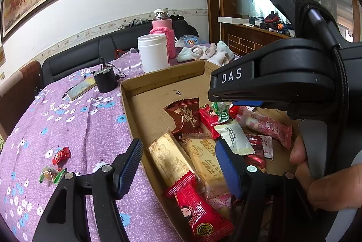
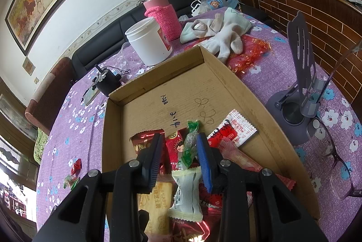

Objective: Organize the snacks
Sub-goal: 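Lower the cake packet into the tray and open the left gripper while the right releases the green candy, then open both grippers wider and lift them away from the tray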

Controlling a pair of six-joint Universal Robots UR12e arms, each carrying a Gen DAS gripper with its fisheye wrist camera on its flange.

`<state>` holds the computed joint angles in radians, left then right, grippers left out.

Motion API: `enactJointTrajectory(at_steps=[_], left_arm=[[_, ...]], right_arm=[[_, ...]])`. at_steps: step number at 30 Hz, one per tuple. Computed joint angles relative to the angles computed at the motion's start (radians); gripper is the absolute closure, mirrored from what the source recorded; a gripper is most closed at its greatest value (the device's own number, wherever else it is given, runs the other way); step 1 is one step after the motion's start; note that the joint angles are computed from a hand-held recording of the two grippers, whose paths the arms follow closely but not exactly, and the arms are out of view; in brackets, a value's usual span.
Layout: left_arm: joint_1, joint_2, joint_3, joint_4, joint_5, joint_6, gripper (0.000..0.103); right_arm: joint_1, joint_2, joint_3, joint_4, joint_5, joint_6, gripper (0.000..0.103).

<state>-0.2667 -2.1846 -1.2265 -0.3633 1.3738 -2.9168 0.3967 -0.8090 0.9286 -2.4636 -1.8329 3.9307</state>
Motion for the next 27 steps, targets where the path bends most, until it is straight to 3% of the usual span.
enactJointTrajectory(at_steps=[27], left_arm=[[0.004, -0.003, 0.007, 0.002, 0.001, -0.008, 0.029]], right_arm=[[0.002, 0.001, -0.005, 0.000, -0.012, -0.002, 0.073]])
